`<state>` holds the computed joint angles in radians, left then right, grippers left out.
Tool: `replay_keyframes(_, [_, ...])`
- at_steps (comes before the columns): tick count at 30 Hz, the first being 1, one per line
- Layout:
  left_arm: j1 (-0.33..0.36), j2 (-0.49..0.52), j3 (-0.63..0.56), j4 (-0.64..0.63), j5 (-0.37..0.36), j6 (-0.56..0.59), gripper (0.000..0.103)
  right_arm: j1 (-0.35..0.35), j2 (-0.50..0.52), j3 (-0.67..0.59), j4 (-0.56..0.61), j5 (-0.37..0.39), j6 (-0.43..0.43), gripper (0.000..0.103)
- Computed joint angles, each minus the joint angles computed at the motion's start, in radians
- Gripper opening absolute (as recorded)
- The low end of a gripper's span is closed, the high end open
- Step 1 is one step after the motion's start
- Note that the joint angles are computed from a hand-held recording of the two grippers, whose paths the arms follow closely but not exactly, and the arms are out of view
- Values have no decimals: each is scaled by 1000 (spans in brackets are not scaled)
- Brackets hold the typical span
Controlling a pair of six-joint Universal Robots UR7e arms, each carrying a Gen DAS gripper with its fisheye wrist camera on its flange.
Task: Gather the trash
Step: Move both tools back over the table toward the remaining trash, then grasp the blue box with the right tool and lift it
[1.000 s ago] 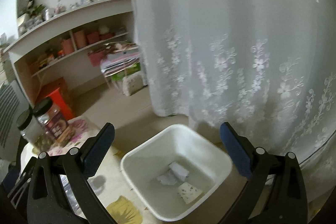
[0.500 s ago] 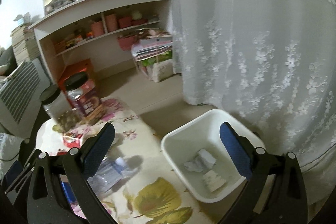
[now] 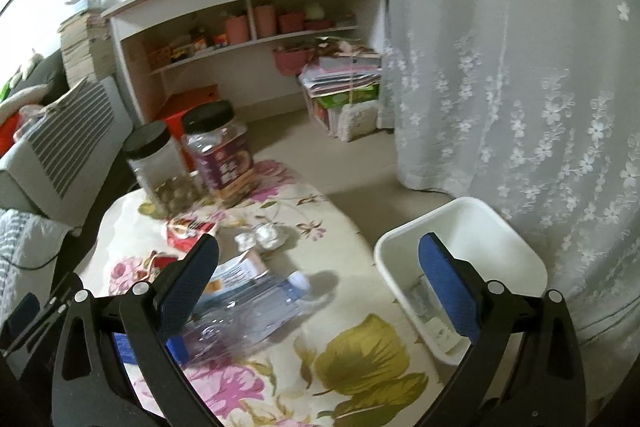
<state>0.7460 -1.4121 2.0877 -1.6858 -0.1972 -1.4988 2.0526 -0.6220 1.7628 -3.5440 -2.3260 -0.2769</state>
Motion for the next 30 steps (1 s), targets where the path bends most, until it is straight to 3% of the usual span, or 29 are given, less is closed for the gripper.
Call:
replay_keyframes(4, [4,-35,-5,123,-4,-97,76,13,19,-8,23,13,-1,96])
replay_keyframes(14, [4,-121,-51,570,-21,-448,76,44,62,-33,100,57,18,96])
replay_keyframes(21, [14,-173,-58,740,-45,-590,76,60,92,-58,187,87,21,96])
replay_keyframes(30, [14,-236,-67,904,-66,-724,76,85,158,-97,240,80,-65,96])
